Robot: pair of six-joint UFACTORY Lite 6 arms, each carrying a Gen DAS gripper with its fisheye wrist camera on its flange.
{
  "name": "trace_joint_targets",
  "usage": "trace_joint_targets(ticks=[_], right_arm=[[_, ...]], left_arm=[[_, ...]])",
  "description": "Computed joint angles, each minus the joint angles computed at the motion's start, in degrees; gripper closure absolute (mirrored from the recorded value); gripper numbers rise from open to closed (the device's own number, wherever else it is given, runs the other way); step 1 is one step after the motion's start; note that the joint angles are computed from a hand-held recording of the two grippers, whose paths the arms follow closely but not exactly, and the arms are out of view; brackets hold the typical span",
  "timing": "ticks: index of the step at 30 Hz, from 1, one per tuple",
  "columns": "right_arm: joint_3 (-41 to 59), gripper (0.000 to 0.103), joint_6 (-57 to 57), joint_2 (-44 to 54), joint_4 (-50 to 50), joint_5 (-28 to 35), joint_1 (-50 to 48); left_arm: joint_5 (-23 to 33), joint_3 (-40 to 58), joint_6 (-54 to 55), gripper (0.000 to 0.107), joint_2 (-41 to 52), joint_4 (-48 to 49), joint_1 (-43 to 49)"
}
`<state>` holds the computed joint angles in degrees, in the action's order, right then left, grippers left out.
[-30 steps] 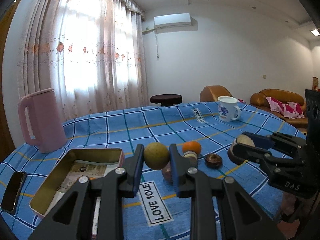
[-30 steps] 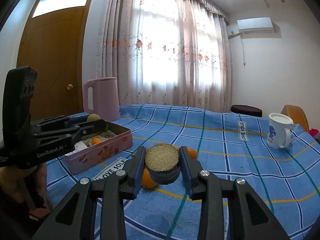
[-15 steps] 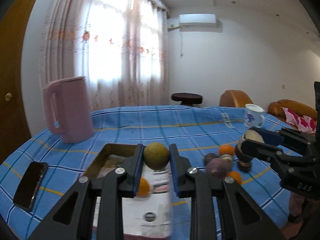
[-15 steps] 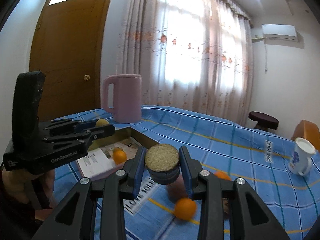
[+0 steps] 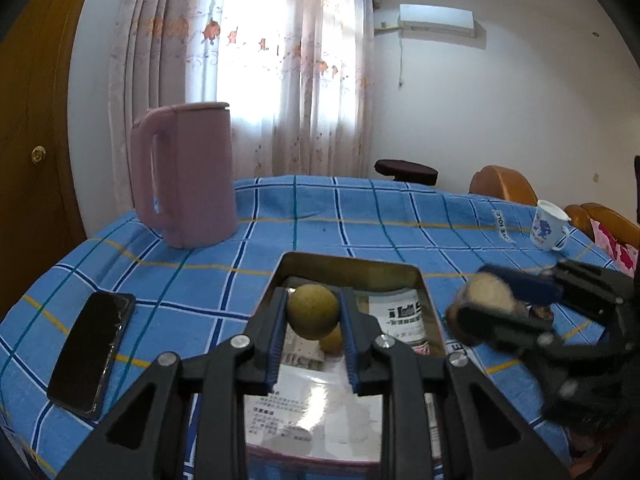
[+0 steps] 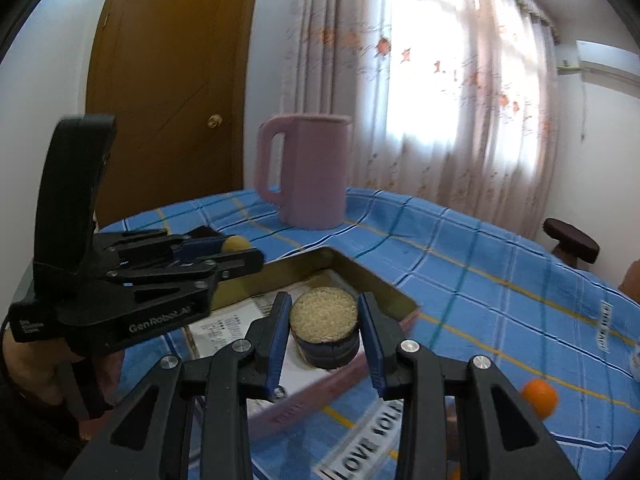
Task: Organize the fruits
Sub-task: 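Carry the cake with the right tool while the left tool carries the yellow fruit to the tin, then open the right tool releasing the cake while the left tool drops its fruit into the tin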
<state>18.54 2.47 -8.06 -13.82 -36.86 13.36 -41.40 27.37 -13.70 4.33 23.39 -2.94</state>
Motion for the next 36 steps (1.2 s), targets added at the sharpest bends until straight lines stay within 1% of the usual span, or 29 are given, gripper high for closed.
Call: trace_joint_targets(ticks=[1, 2, 5, 8, 10, 18, 25, 26, 28, 30, 32, 34, 36], right_arm=[[1.9, 0.067, -1.9, 2.94, 2.48, 0.88, 2.49], [1.84, 0.067, -1.97, 3.47, 2.91, -0.05, 2.58], [4.22, 0.067, -3.98, 7.79, 6.09, 0.41, 5.18], [6.92, 0.067, -2.28, 11.41, 4.87, 1.47, 5.28], [8.03, 0.067, -2.05, 13.23, 4.84, 1.88, 5.44], [10.52, 0.067, -2.67, 15.6, 5.39, 4.43, 6.37], [11.97, 0.067, -2.89, 16.78, 5.31, 6.22, 6.72], [12.12, 0.066, -3.29, 16.92, 5.75, 6.43, 6.92], [11.72, 0.065, -5.58, 16.51, 8.6, 6.31, 7.78], [11.18, 0.057, -6.09, 16.11, 9.45, 5.95, 8.15], [10.58, 0.054, -6.48, 15.59, 10.52, 5.51, 8.21], [9.58, 0.054, -5.3, 14.29, 9.78, 5.41, 7.59], [6.51, 0.054, -4.87, 9.85, 9.61, 5.93, 6.3]], left_arm=[[0.0, 0.29, 0.02, 0.081, 0.58, 0.35, 0.33], [0.2, 0.7, -0.03, 0.081, 1.23, 0.89, 0.71], [0.56, 1.76, -0.17, 0.081, 2.84, 1.65, 1.5], [1.45, 3.09, -1.25, 0.081, 4.52, 3.22, 2.13], [1.77, 3.58, -0.56, 0.081, 5.44, 2.37, 2.0], [4.53, 6.1, 0.18, 0.08, 8.28, 1.37, 0.67], [5.37, 6.91, 0.55, 0.08, 9.35, 0.69, 0.57], [5.37, 6.75, 0.96, 0.077, 9.16, 0.28, 0.44], [5.3, 6.48, 1.73, 0.067, 8.79, -0.68, 0.25], [4.95, 5.7, 2.87, 0.047, 7.91, -2.19, 0.02], [4.15, 4.53, 2.45, 0.039, 6.46, -2.02, 0.29], [3.88, 3.47, 1.67, 0.039, 4.7, -0.96, 0.76], [3.03, 2.32, -1.28, 0.038, 2.75, 2.23, 1.98]])
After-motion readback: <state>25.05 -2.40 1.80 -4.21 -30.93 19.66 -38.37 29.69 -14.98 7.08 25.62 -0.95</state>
